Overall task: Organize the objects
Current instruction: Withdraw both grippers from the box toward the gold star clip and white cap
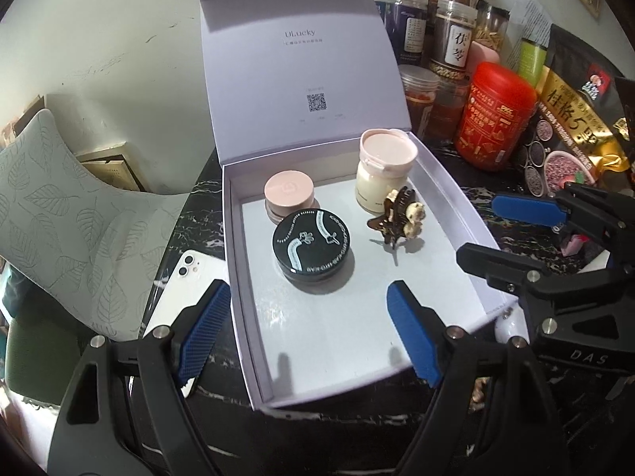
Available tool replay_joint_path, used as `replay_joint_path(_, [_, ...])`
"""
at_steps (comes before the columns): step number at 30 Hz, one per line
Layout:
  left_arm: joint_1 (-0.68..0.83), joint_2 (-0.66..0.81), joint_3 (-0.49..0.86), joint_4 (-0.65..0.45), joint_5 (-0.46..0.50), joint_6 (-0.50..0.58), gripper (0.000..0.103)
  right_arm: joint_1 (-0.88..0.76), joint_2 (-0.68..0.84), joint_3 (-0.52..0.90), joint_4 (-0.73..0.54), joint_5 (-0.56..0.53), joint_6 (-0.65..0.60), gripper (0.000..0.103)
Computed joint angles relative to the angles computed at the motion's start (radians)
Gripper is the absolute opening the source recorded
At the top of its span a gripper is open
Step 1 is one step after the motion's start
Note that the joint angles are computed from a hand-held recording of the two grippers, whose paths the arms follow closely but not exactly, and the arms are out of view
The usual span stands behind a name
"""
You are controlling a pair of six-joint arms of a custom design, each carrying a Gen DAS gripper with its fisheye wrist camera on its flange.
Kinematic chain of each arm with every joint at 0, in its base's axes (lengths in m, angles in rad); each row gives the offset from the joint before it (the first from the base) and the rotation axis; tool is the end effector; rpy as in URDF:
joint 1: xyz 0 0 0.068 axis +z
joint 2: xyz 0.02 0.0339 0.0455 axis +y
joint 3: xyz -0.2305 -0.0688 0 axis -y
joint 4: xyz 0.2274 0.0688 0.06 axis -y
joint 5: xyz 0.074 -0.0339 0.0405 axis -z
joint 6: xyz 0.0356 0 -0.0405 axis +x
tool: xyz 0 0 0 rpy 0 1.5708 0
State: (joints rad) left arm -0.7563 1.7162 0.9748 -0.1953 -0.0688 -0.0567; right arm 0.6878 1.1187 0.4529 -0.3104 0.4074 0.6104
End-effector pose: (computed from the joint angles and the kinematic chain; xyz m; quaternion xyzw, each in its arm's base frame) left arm 0.2392 -0.2223 0.1440 0.3154 0.8958 -0.0932 0.2991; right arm 0.1596 0.1129 0.1392 0.0230 0.9380 0.0193 0.3455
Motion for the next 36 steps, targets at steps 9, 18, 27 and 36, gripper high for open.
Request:
replay_joint_path(9, [-0.017, -0.147, -0.109, -0.009, -0.009, -0.031, 0.081, 0.14, -0.067, 0.026, -0.142, 0.095, 0.123, 0.061])
replay_joint_path(18, [-0.053, -0.306, -0.204, -0.035, -0.025, -0.05, 0.081, 0.296, -0.121, 0.072, -0.318, 0.199, 0.272, 0.061])
replay_joint_path(27, [-0.121, -0.406, -0.26, -0.061, -0.045, -0.081, 0.081, 0.485, -0.14, 0.117, -0.53, 0.304, 0.509, 0.063])
replay_joint_path(36, [-0.197, -0.495, -0.302, -0.078, -0.079, -0.117, 0.086, 0.723, -0.083, 0.19, -0.819, 0.388, 0.884, 0.067])
